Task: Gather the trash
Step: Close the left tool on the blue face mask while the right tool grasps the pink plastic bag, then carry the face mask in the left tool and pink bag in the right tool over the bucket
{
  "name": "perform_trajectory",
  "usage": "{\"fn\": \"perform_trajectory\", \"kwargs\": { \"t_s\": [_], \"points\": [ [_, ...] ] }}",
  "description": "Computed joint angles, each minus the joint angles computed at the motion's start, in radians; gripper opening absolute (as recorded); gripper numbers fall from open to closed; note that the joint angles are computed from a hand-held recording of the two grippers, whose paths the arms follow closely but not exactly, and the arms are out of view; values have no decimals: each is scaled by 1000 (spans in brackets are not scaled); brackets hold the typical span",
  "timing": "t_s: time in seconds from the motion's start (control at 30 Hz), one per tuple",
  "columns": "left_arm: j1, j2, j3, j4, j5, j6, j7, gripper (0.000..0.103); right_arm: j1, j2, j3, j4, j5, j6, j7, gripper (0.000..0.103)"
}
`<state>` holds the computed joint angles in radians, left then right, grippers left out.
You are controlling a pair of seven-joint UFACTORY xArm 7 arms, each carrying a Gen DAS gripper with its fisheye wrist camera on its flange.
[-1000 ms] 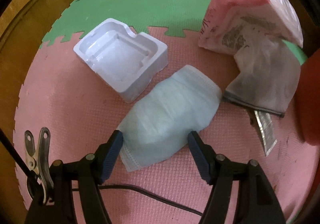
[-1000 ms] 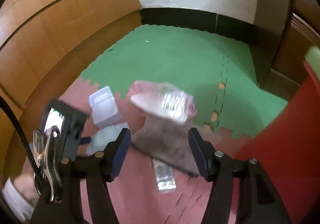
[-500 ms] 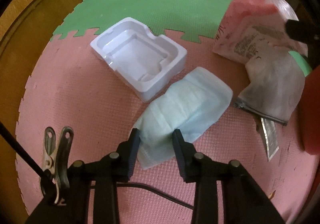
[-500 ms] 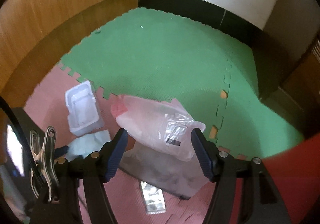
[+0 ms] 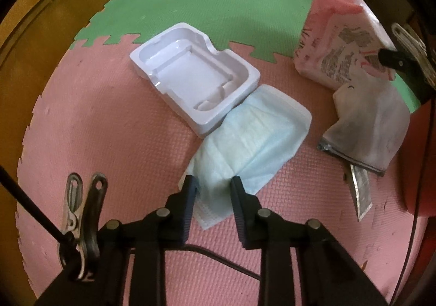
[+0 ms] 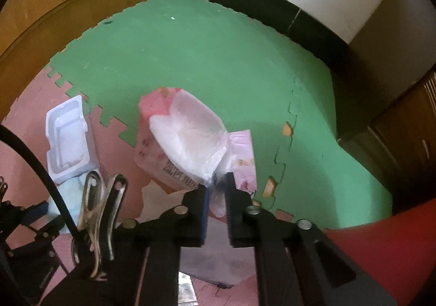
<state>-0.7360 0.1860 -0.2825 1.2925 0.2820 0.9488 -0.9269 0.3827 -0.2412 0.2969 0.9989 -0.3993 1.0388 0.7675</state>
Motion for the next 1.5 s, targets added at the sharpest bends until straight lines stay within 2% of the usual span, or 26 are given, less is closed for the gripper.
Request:
{"fn": "perform_trajectory", "kwargs": {
  "t_s": [0.33, 0.53, 0.57, 0.63, 0.73, 0.83, 0.93, 1.03, 1.1, 1.2, 1.27, 1.37, 1.4, 1.5],
  "points": [
    [24, -61, -10, -46, -44, -29, -17, 7, -31, -151, 18, -49, -5, -26, 71, 4],
    [13, -64, -19, -35, 5, -8, -33, 7, -42, -253, 32, -65, 69, -44, 90, 4],
    [10, -61, -20, -26, 19, 0, -34, 9, -45, -263, 38, -63, 77, -44, 88, 4],
    [3, -54, -20, -9, 47, 14, -32, 27, -47, -289, 46, -62, 94, -48, 81, 5],
    [-3, -39, -18, 9, 77, 10, -9, 48, -50, -325, 52, -55, 123, -50, 64, 5],
    [13, -25, -16, 2, 13, -55, 46, 54, -54, -350, 59, -38, 142, -44, 36, 5],
    [3, 5, -16, 22, 3, -66, 88, 59, -60, -369, 56, -28, 170, -40, 14, 5],
    [-27, 49, -7, 59, 52, -19, 113, 60, -65, -389, 53, -24, 196, -35, -3, 5],
    [-61, 90, 6, 98, 113, 57, 107, 61, -68, -400, 49, -24, 211, -28, -20, 5],
    [-77, 82, 20, 77, 143, 39, 73, 65, -74, -420, 48, -27, 231, -16, -35, 5],
    [-70, 69, 22, 56, 129, 12, 48, 64, -80, -427, 51, -27, 235, -12, -45, 5],
    [-67, 55, 19, 37, 133, -9, 41, 44, -90, -439, 54, -27, 242, -11, -49, 5],
    [-72, 57, 19, 46, 148, 7, 40, 33, -92, -443, 54, -26, 246, -12, -49, 5],
    [-73, 53, 15, 46, 155, 12, 45, 25, -97, -457, 58, -26, 253, -6, -50, 5]
  ]
}}
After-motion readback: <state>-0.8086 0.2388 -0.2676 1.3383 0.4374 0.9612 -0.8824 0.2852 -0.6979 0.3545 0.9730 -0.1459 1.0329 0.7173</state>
